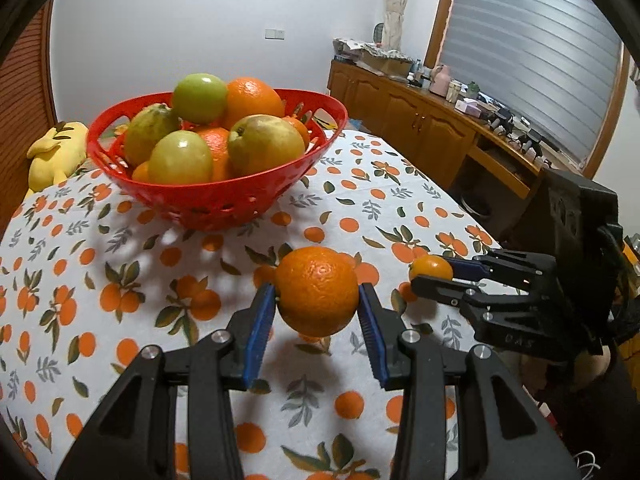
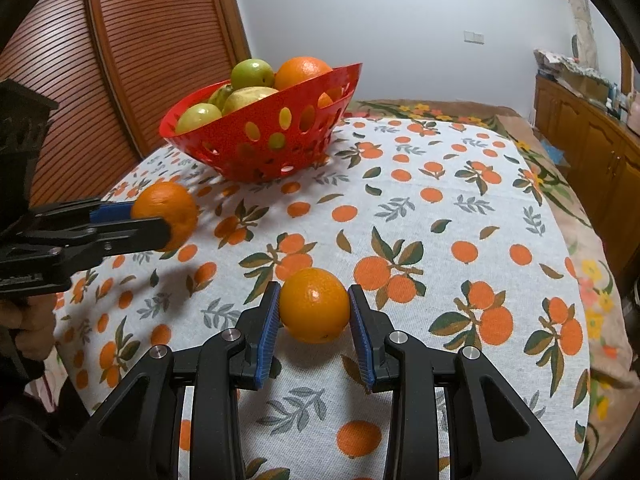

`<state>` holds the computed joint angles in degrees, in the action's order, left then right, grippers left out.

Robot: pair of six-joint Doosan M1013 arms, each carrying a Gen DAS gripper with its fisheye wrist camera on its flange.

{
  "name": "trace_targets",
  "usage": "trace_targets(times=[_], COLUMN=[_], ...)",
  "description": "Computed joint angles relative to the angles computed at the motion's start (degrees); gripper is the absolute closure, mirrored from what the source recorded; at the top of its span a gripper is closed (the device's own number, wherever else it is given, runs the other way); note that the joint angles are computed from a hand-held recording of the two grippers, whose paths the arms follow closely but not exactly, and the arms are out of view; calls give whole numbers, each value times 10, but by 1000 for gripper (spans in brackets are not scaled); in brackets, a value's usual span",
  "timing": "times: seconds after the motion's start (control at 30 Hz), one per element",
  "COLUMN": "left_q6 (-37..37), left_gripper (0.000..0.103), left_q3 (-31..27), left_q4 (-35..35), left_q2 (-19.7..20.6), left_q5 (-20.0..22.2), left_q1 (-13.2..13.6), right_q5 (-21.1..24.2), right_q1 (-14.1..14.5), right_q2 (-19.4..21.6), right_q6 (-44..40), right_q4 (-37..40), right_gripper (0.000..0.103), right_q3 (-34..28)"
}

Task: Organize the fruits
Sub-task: 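Carry the small orange over the red basket with the right tool while the left tool carries the large orange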

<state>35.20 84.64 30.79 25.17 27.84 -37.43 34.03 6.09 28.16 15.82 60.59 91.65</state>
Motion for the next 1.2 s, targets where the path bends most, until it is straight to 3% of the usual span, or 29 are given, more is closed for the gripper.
trace_targets(times=[0.8,1.2], left_q6=[-167,-129], left_gripper=[62,62], left_q3=[32,3], left_q4=[204,182], left_q2=[-55,-36], left_q5=[-5,-9], left_q1=[4,29], right_q5=[-4,-15], right_q1=[16,35], right_q2=[-31,-3], right_q6=[-77,-58], right_q4=[82,40], right_gripper=[70,70], right_q3=[-33,-97])
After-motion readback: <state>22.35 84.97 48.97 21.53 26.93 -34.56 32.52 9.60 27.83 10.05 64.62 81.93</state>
